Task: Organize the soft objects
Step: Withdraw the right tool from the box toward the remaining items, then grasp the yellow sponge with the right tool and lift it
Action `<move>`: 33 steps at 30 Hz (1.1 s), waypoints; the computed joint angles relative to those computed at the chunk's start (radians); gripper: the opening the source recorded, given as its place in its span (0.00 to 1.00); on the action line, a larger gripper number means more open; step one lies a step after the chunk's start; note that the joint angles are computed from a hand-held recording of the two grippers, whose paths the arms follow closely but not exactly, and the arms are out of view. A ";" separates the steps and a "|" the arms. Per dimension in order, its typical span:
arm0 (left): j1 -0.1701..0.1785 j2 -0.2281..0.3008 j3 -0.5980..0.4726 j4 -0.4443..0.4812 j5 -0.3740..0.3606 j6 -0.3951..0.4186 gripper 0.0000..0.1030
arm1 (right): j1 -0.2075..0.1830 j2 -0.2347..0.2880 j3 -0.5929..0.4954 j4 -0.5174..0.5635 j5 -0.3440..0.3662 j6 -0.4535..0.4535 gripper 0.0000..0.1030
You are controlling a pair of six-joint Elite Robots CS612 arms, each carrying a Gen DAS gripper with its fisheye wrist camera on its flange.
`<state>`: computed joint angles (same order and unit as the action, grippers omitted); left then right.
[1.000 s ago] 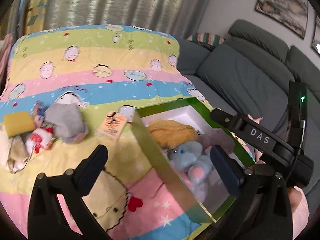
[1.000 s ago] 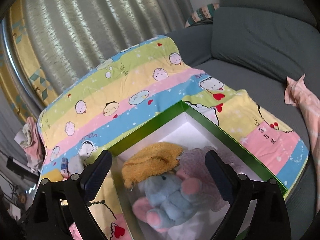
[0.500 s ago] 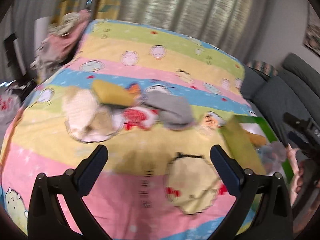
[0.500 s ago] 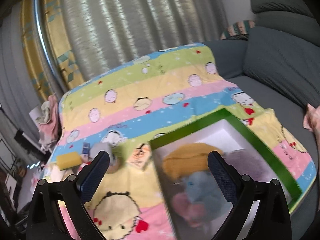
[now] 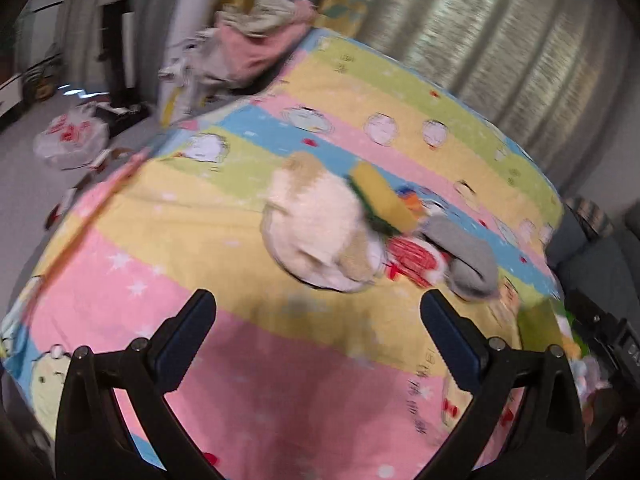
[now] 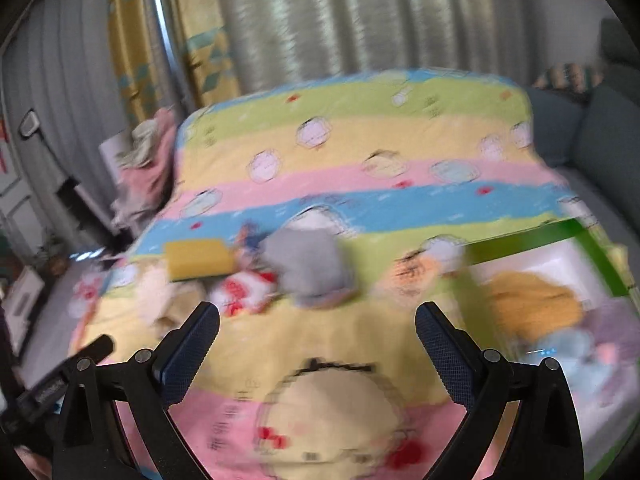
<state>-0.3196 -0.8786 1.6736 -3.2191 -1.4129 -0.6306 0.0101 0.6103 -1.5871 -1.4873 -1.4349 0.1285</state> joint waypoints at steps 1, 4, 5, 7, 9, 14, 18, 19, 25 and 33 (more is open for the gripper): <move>0.000 -0.002 -0.001 0.015 0.020 -0.009 0.99 | 0.002 -0.006 0.012 0.010 0.030 0.006 0.96; 0.010 -0.005 -0.003 0.057 0.030 -0.041 0.99 | 0.009 -0.048 0.094 0.061 0.177 0.003 0.96; 0.016 -0.005 -0.003 0.064 0.019 -0.057 0.99 | 0.013 -0.057 0.113 0.066 0.193 -0.003 0.96; 0.022 -0.006 -0.001 0.064 0.007 -0.079 0.99 | 0.036 -0.092 0.180 0.067 0.193 -0.024 0.96; 0.025 -0.007 0.000 0.066 0.004 -0.096 0.99 | 0.057 -0.119 0.235 0.057 0.184 -0.048 0.96; 0.043 -0.003 -0.004 0.047 -0.057 -0.132 0.99 | 0.097 -0.181 0.373 0.023 0.158 -0.035 0.75; 0.050 -0.002 -0.008 0.047 -0.072 -0.134 0.99 | 0.125 -0.230 0.490 0.004 0.100 -0.027 0.61; 0.051 -0.002 -0.009 0.048 -0.075 -0.135 0.99 | 0.130 -0.238 0.511 -0.007 0.086 -0.026 0.61; 0.059 0.002 -0.011 0.032 -0.105 -0.142 0.99 | 0.154 -0.242 0.548 -0.024 0.019 -0.107 0.28; 0.059 -0.001 -0.009 0.033 -0.105 -0.127 0.99 | 0.144 -0.204 0.469 -0.061 0.040 -0.147 0.07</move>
<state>-0.2604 -0.8794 1.6645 -3.1862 -1.5181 -0.7578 0.1545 0.4062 -1.1185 -1.5482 -1.3947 -0.0183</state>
